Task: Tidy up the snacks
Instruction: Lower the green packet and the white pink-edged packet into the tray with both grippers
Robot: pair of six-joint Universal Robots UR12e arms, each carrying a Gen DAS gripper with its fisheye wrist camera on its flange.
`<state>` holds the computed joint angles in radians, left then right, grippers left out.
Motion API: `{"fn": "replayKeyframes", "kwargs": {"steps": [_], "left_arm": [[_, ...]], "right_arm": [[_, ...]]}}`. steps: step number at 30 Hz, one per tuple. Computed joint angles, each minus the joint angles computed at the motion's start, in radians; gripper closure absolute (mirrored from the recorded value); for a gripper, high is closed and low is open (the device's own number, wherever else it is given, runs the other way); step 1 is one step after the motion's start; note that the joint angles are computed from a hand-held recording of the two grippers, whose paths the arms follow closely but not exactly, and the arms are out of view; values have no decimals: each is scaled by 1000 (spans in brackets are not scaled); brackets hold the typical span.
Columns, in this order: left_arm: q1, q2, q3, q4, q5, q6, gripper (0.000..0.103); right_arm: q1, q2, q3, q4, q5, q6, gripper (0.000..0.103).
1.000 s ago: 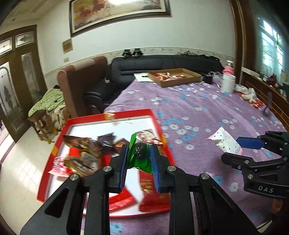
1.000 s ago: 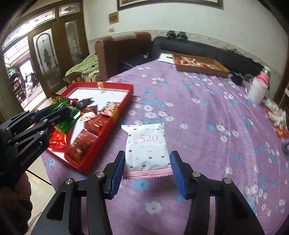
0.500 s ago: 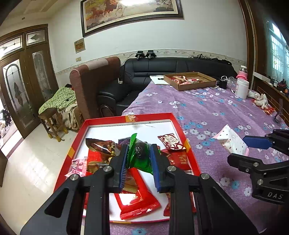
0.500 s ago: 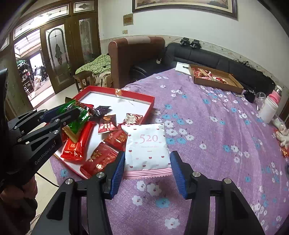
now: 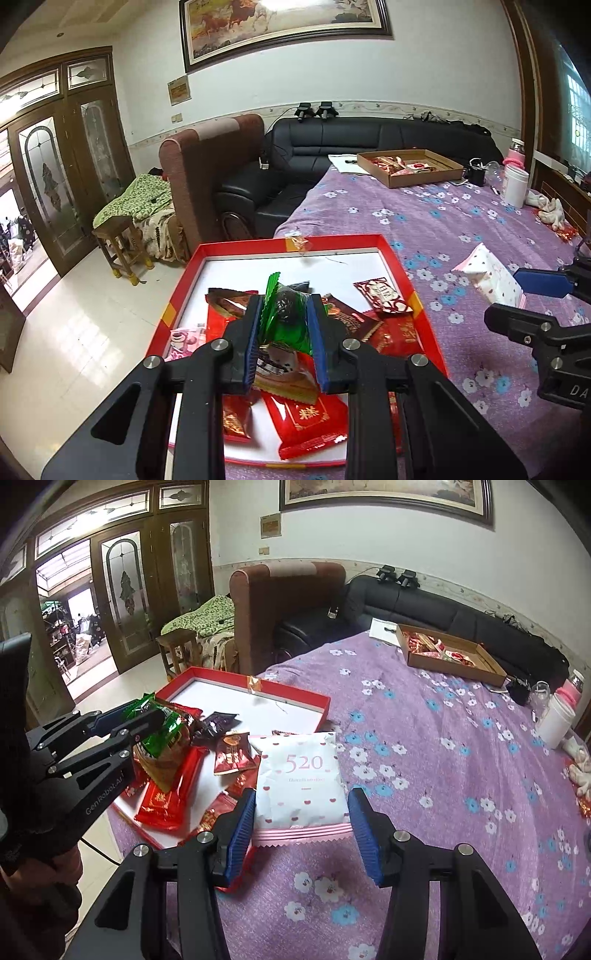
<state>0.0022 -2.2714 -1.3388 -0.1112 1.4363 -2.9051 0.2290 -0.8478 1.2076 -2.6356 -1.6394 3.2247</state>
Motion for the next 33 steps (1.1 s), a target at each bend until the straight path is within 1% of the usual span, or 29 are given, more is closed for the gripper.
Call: {"fn": "replayKeyframes", "kwargs": {"steps": [14, 18, 23, 26, 33], "left_arm": [[3, -26, 47, -8, 35, -2, 81], [6, -35, 65, -14, 52, -7, 81], [7, -43, 77, -24, 71, -7, 81], [7, -45, 80, -30, 74, -4, 81], [6, -49, 86, -36, 78, -4, 81]], "right_arm": [[6, 49, -81, 26, 33, -13, 51], [6, 73, -119, 50, 62, -9, 51], [13, 106, -167, 82, 75, -13, 51], [14, 118, -181, 98, 98, -11, 51], [20, 133, -202, 118, 102, -26, 51]]}}
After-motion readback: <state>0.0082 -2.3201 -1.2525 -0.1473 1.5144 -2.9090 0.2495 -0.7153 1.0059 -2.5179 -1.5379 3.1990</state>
